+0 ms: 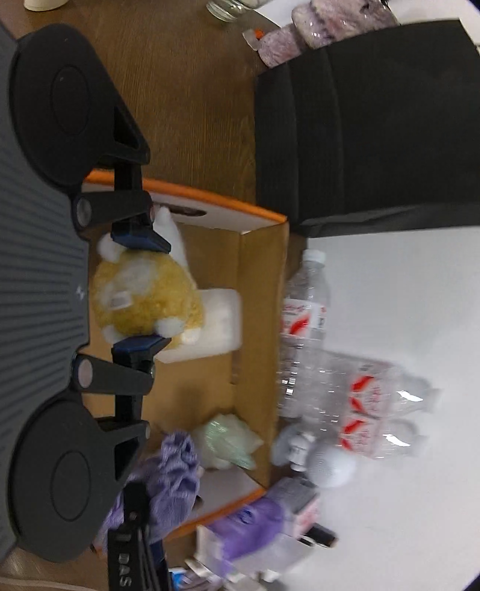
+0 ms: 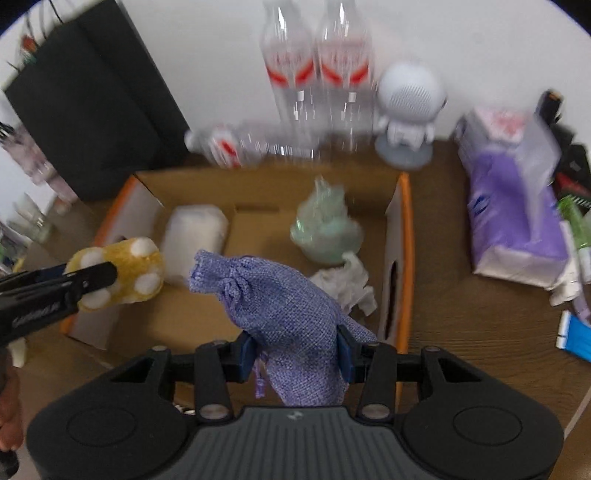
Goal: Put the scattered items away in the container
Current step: 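Carry the plush toy and purple pouch over the box and open both grippers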
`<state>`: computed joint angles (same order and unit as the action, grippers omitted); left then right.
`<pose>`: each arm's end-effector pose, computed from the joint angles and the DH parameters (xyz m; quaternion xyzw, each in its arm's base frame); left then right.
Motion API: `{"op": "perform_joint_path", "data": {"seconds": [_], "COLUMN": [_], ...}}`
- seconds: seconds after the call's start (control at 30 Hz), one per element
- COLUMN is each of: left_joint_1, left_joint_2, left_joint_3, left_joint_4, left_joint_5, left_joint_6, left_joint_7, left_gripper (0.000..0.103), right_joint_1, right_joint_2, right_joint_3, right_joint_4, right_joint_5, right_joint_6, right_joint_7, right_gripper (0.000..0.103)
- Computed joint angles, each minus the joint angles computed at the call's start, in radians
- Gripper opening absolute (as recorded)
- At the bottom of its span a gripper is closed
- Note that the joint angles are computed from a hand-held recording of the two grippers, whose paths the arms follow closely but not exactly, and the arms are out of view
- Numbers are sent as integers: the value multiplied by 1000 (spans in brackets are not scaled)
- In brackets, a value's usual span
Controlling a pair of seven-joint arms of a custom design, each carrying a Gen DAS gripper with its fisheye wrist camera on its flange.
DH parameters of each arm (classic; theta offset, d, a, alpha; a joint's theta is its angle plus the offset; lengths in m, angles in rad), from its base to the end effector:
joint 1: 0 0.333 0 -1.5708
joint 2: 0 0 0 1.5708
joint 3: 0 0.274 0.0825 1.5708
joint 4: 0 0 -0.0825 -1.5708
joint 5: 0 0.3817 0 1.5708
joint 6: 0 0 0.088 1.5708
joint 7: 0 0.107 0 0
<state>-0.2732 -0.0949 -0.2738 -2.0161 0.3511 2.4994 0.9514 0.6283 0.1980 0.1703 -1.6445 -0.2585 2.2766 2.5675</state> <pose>0.4885 -0.3047 0.5160 -0.6169 0.7206 -0.2414 0.2049 0.4630 0.4552 0.5047 -0.6574 0.7153 -0.0733 0.2254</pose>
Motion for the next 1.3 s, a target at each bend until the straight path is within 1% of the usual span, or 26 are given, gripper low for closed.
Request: {"op": "perform_joint_path", "data": {"seconds": [0.07,0.13,0.2,0.27,0.33,0.4,0.43,0.47,0.53,0.63,0.67,0.7,0.73,0.77,0.83,0.9,0.97,1.0,1.03,1.07,1.1,1.17,1.23,1.3], "left_joint_1": [-4,-11,-14,-20,-26,-29,-31,-32,-33,-33,-34,-38,-40,-39,-33,-28,-28,-29,-30,-33,-36,-41,-47,-61], "left_joint_2": [13,29,43,55,57,41,32,22,8,-2,-10,-17,-25,-36,-64,-96,-122,-138,-151,-164,-179,-215,-254,-289], "left_joint_3": [3,7,1,0,2,1,0,0,-2,-7,-5,-2,-2,-7,-18,-23,-29,-33,-38,-41,-43,-48,-58,-56], "left_joint_4": [-7,-11,-15,-9,-13,-38,-52,-65,-81,-77,-79,-78,-77,-77,-79,-82,-71,-66,-60,-55,-54,-67,-87,-105], "left_joint_5": [-32,-85,-53,-48,-80,-65,-69,-82,-102,-89,-103,-128,-142,-128,-88,-75,-70,-66,-63,-66,-74,-90,-98,-131], "left_joint_6": [0,-12,-13,-37,-57,-55,-50,-47,-45,-56,-53,-53,-56,-57,-59,-65,-93,-111,-131,-152,-169,-190,-209,-229], "left_joint_7": [21,58,48,58,96,75,69,61,37,23,36,63,84,82,52,19,14,17,22,27,32,25,7,22], "left_gripper": [46,47,49,56,64,64,64,64,64,72,74,75,75,78,81,83,87,89,93,97,98,103,103,103], "right_joint_1": [-4,0,5,16,20,23,26,31,37,46,48,52,53,56,61,60,45,39,36,35,39,43,46,51], "right_joint_2": [40,81,101,108,108,117,120,119,129,143,140,131,125,118,105,63,25,13,6,-6,-14,-35,-64,-93], "right_joint_3": [3,3,0,-8,-9,-4,-3,-2,-4,-16,-19,-22,-24,-24,-27,-30,-18,-9,-2,2,8,19,31,43], "right_joint_4": [16,41,47,47,50,73,84,85,104,130,130,126,125,124,128,94,63,62,69,69,76,73,56,35], "right_joint_5": [25,43,57,45,47,52,52,50,49,37,33,26,18,6,-16,-36,-15,6,20,23,20,19,28,29], "right_joint_6": [12,3,7,7,4,-31,-52,-58,-73,-98,-99,-97,-95,-101,-130,-121,-109,-120,-145,-165,-189,-202,-204,-198], "right_joint_7": [-26,-50,-63,-57,-64,-106,-126,-132,-141,-119,-106,-87,-82,-78,-56,-8,6,1,2,11,24,40,56,87], "right_gripper": [43,43,45,47,48,57,60,65,67,68,70,76,80,85,85,85,86,87,88,89,89,89,89,91]}}
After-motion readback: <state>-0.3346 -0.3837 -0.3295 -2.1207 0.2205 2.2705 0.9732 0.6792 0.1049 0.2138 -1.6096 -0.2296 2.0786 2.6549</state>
